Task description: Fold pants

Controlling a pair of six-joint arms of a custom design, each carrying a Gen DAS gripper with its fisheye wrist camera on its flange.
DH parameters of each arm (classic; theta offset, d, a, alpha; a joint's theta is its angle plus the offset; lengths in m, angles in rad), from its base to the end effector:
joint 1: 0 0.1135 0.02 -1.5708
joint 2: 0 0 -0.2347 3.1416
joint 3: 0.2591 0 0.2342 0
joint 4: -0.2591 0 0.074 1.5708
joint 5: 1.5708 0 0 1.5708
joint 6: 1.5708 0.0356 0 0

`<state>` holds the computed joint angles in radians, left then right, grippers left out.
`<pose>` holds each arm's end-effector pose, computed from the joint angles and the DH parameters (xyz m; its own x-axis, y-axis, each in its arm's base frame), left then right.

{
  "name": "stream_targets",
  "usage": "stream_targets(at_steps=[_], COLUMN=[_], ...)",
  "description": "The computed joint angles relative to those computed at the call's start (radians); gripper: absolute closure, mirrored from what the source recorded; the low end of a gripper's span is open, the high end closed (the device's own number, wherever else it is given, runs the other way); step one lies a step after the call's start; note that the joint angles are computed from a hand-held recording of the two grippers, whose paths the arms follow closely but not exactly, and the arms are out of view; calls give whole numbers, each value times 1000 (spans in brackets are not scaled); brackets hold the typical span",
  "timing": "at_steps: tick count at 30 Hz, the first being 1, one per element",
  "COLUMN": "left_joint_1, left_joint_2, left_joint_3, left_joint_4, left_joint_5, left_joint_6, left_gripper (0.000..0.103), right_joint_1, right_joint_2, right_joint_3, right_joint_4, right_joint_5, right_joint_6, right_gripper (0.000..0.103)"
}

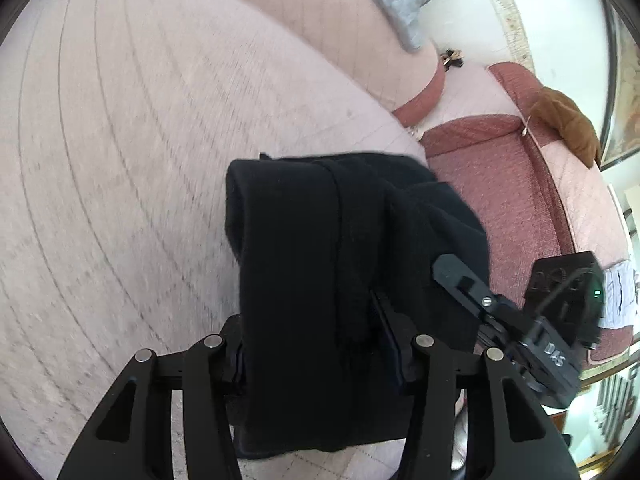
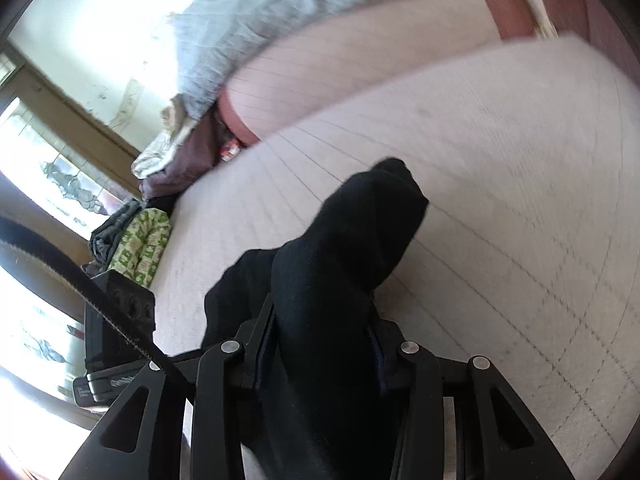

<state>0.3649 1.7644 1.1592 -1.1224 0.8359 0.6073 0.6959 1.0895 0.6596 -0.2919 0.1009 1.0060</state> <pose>0.2618 0.0717 0.1677 -0.9560 0.0444 -0.2899 0.2412 0.6815 -0.6909 0.1744 0.1410 0.2094 -0.7612 0.4592 -0.4580 0.1180 0.7924 0.5984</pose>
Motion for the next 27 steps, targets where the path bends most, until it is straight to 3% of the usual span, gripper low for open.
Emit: stream_targets(at_steps=[3,7,14,19,23,25,27], left_joint_1=[13,31,-18,-61,-41,2,40], left_joint_2=[17,92,249,309,352,386,363], left_joint_3=[84,211,361,402,453,520,524], left_joint_4=[-20,-8,106,160,150,90,100], left_joint_5=[27,49,2,-33,-62,-6,38], left_joint_6=[-30,-99,-231,-300,-350,-353,-371], left_gripper=[54,54,54,54,54,54,54], right_joint_1=[-1,-71,-160,-212,-234,-247,-254], right_joint_2=[35,132,349,405,437,425,384], right_joint_3=[68,124,202,184,188,176,154], right_joint_4=[19,103,231,262,191,167,156], right_joint_5=[19,-38,-110,-144,-69,-38,11], right_joint_6=[-14,-34,-97,-118,-119,-105,-71], right_gripper=[61,61,61,60,41,39,39])
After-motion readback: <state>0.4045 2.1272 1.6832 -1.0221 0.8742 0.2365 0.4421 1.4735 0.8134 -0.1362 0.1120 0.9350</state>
